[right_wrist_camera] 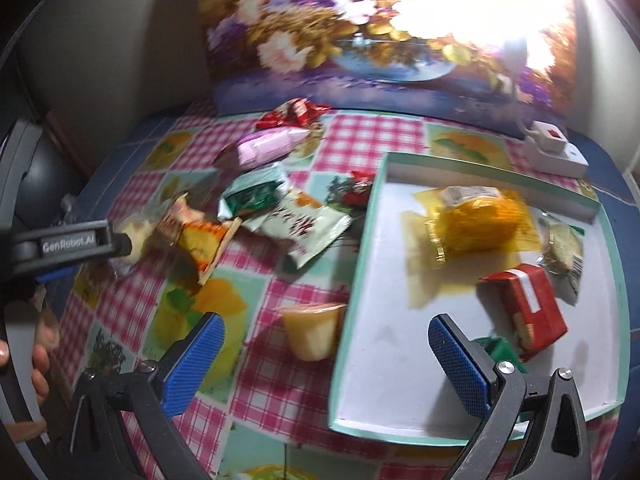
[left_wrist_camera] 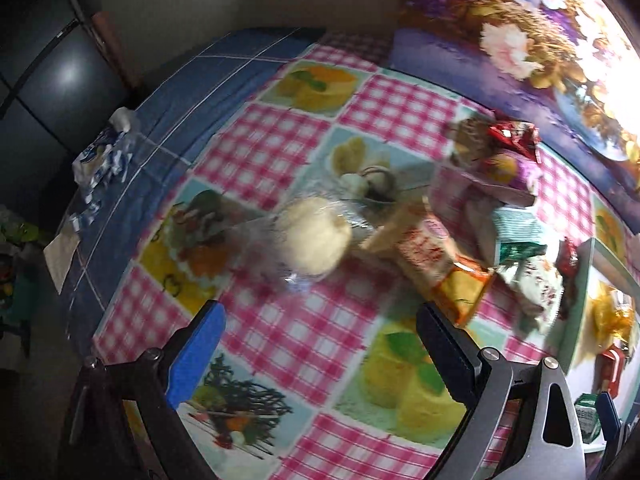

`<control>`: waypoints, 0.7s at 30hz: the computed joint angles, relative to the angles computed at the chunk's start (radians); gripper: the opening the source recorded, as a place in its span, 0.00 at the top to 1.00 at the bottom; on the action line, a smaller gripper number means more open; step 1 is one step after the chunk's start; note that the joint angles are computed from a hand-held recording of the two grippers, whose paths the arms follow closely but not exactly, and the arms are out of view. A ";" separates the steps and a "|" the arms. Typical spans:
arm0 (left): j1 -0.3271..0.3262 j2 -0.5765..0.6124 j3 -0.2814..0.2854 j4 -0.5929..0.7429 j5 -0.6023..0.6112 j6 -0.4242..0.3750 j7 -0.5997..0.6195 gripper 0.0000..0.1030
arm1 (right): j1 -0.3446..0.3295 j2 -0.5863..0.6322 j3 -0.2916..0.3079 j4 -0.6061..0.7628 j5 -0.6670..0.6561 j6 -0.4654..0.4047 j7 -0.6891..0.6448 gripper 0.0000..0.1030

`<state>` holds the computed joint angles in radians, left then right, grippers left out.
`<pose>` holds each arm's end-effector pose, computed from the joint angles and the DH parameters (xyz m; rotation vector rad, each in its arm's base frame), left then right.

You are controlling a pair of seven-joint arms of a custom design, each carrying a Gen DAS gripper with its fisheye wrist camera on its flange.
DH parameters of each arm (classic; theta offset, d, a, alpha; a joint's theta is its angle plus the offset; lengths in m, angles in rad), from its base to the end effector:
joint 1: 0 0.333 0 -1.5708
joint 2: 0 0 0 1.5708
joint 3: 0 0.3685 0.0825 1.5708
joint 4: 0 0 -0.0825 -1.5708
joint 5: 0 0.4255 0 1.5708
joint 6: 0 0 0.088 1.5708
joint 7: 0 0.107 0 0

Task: Organize snacks
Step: 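Withdraw both open tools from the tray toward the snack pile, then grasp the clear-wrapped round bun with left tool while right tool moves to the yellow pudding cup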

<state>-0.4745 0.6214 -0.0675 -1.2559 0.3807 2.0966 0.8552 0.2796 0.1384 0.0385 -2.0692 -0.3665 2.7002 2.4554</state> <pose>0.7212 -0.3957 0.4530 -2.0074 1.9387 -0.2360 0.6143 0.2142 0.4456 -1.6131 2.1314 -0.4304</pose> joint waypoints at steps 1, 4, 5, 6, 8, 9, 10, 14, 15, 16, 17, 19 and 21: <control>0.001 0.002 0.001 0.001 0.000 -0.004 0.001 0.07 | 0.000 0.006 0.005 0.006 0.007 0.000 -0.013 0.00; 0.007 0.009 0.000 0.005 -0.006 -0.016 0.014 0.07 | -0.003 0.019 0.018 0.012 0.043 0.017 -0.066 0.04; 0.010 0.012 -0.002 0.007 -0.011 -0.018 0.019 0.07 | -0.005 0.023 0.025 0.013 0.065 0.027 -0.093 0.10; 0.014 0.015 -0.005 0.006 -0.018 -0.017 0.026 0.07 | -0.003 0.027 0.025 0.018 0.069 0.025 -0.102 0.12; 0.022 0.019 -0.010 0.006 -0.035 -0.011 0.038 0.07 | 0.007 0.032 0.020 0.026 0.059 0.014 -0.105 0.19; 0.027 0.020 -0.013 0.004 -0.045 -0.005 0.045 0.07 | 0.007 0.036 0.021 0.030 0.064 0.009 -0.114 0.21; 0.031 0.021 -0.015 0.003 -0.055 -0.001 0.050 0.07 | 0.006 0.038 0.023 0.031 0.077 0.010 -0.126 0.26; 0.042 0.028 -0.021 0.004 -0.089 0.013 0.071 0.07 | 0.004 0.045 0.028 0.038 0.114 -0.003 -0.162 0.36; 0.044 0.030 -0.023 0.005 -0.098 0.016 0.076 0.07 | 0.005 0.049 0.027 0.041 0.118 -0.007 -0.166 0.36; 0.049 0.033 -0.025 0.007 -0.109 0.020 0.083 0.07 | 0.005 0.052 0.027 0.044 0.125 -0.012 -0.170 0.37; 0.053 0.036 -0.027 0.009 -0.121 0.023 0.089 0.07 | 0.005 0.055 0.027 0.046 0.129 -0.014 -0.174 0.37; 0.060 0.042 -0.030 0.013 -0.143 0.031 0.097 0.07 | 0.008 0.060 0.022 0.052 0.121 -0.017 -0.173 0.40; 0.068 0.047 -0.032 0.016 -0.165 0.041 0.102 0.07 | 0.004 0.068 0.027 0.058 0.141 -0.015 -0.188 0.42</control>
